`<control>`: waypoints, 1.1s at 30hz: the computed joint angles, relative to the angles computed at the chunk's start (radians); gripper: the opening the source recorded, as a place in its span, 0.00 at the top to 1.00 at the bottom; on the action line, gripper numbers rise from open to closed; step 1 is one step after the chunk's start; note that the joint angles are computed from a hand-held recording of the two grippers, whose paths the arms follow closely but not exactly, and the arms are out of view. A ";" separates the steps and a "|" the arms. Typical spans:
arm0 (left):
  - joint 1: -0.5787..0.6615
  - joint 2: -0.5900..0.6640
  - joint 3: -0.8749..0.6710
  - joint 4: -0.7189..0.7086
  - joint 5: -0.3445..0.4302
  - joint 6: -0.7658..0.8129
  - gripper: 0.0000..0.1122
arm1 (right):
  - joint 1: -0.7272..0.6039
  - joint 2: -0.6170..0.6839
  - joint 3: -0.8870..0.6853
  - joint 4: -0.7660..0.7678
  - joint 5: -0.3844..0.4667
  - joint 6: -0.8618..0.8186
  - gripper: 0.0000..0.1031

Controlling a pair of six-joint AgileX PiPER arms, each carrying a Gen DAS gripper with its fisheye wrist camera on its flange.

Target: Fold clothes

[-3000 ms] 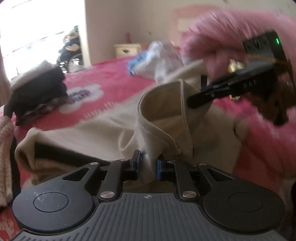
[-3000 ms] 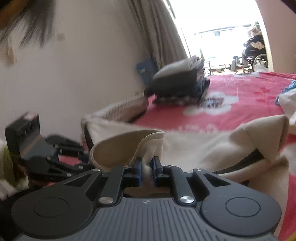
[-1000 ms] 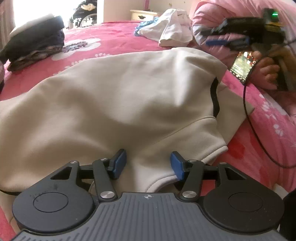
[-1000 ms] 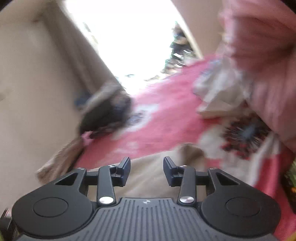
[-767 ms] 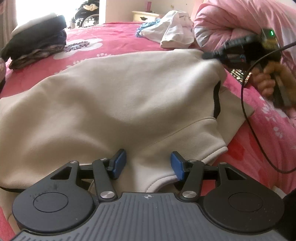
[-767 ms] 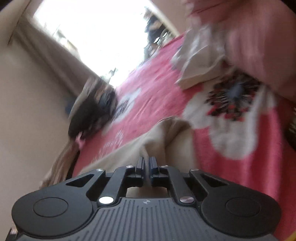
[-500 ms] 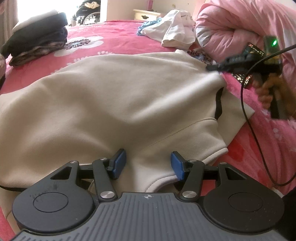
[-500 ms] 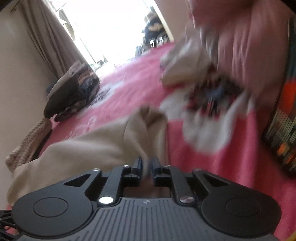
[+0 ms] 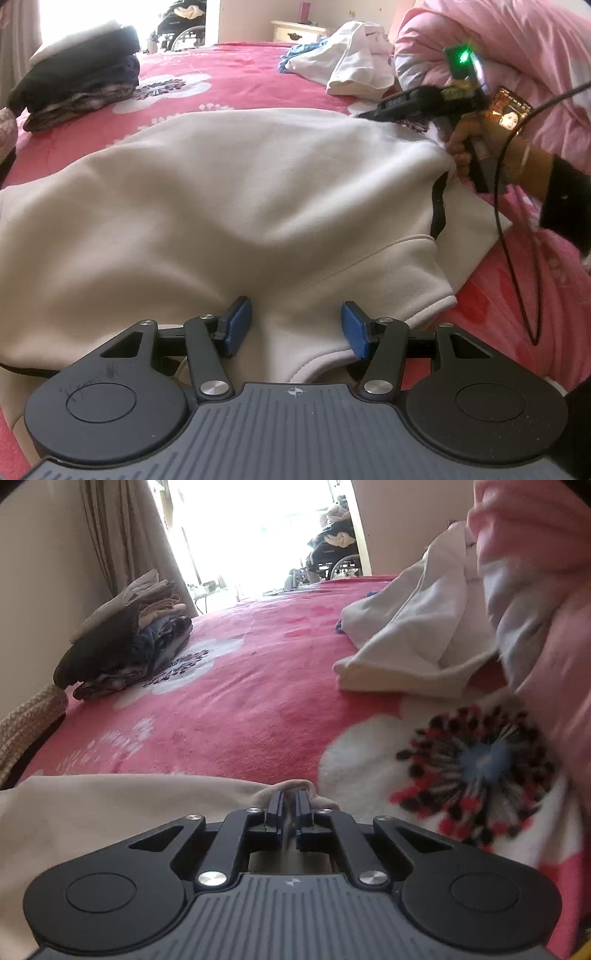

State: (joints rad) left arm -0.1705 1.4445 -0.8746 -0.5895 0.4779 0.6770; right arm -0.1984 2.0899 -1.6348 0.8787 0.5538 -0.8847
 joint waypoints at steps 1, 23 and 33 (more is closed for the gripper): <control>0.001 0.000 0.000 -0.001 0.001 0.002 0.52 | -0.001 -0.040 0.032 -0.004 -0.015 -0.004 0.93; 0.067 -0.001 0.009 -0.139 0.046 0.170 0.51 | 0.154 -0.324 0.139 0.065 0.556 -0.354 0.93; 0.303 -0.105 -0.073 -0.208 0.286 0.217 0.52 | 0.247 -0.204 0.290 0.084 0.517 -0.228 0.98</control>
